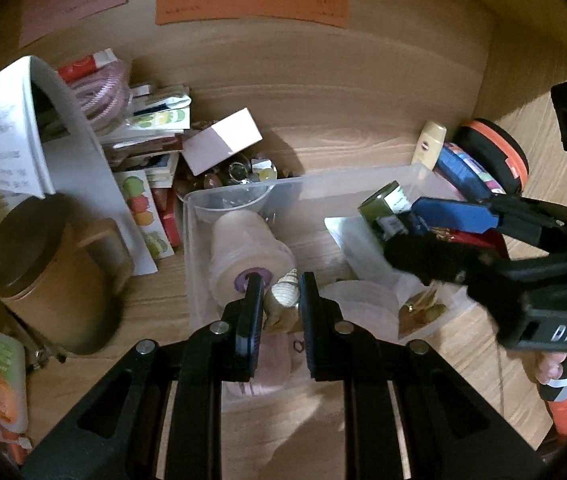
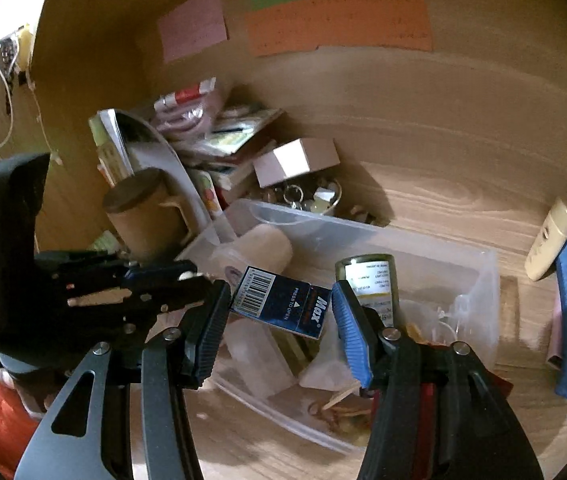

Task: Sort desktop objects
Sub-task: 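Carry the shell over the box with the left tool while the right tool carries the blue card, then release the shell into the box with the left tool while the right tool drops the card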

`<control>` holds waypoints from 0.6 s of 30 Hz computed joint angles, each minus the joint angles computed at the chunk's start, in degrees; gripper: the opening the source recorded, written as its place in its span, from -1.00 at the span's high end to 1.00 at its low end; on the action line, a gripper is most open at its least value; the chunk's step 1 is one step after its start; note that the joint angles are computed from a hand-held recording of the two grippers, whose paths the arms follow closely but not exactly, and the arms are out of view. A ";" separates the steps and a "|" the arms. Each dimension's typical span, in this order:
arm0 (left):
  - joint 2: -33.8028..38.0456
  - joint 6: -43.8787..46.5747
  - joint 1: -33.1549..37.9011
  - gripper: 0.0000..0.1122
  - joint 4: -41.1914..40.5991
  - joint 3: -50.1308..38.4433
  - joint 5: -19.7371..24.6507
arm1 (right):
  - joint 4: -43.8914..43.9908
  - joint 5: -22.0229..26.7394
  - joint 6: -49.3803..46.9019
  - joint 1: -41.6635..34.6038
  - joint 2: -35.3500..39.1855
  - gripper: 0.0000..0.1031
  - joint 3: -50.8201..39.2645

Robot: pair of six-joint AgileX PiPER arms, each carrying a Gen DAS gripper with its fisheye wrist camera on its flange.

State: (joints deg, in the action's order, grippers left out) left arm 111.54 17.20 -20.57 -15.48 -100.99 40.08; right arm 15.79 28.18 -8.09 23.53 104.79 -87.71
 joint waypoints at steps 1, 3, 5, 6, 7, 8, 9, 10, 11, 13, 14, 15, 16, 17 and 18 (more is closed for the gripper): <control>0.45 -0.25 -0.16 0.69 0.41 -0.53 0.01 | -1.99 -0.57 1.32 0.33 0.22 0.05 0.16; 1.47 -0.12 -0.30 0.69 0.53 -1.71 0.23 | -6.09 -1.78 3.93 1.04 0.57 0.05 0.52; 2.34 -0.21 -0.42 0.69 0.80 -2.61 0.43 | -8.28 -2.30 5.40 1.37 1.12 0.05 0.44; 2.76 -0.69 -0.57 0.69 1.49 -2.91 0.35 | -7.67 -2.09 4.82 1.25 1.49 0.05 0.09; 3.04 -0.89 -0.65 0.69 1.83 -2.97 0.26 | -6.26 -1.88 3.89 0.91 1.89 0.05 -0.19; 3.42 -0.66 -0.61 0.69 1.75 -3.09 0.30 | -5.52 -1.79 3.46 0.70 2.15 0.05 -0.38; 3.67 -0.59 -0.55 0.69 1.65 -3.17 0.30 | -4.92 -1.73 2.97 0.51 2.44 0.05 -0.61; 3.88 -0.40 -0.43 0.69 1.34 -3.35 0.42 | -5.25 -1.65 3.25 0.58 2.64 0.05 -0.86; 4.15 0.10 -0.25 0.69 0.77 -3.50 0.50 | -5.85 -1.64 3.55 0.64 2.84 0.05 -0.99; 4.45 -0.20 -0.24 0.69 1.24 -3.47 0.11 | -7.53 -1.85 4.57 1.03 3.04 0.05 -1.01; 4.62 0.04 -0.22 0.69 1.13 -3.51 0.07 | -9.19 -2.06 5.89 1.36 3.10 0.05 -0.91; 4.75 0.34 -0.16 0.69 0.84 -3.56 0.10 | -9.97 -2.22 6.43 1.53 3.18 0.05 -0.87; 4.88 0.49 -0.12 0.69 0.67 -3.65 0.17 | -10.46 -2.14 6.57 1.71 3.43 0.04 -1.00; 4.98 0.79 -0.12 0.69 0.44 -3.72 0.23 | -10.53 -1.71 6.44 1.82 3.74 0.04 -1.37; 5.08 0.76 -0.16 0.69 0.50 -3.83 0.24 | -9.61 -0.89 5.02 1.80 4.23 0.04 -1.87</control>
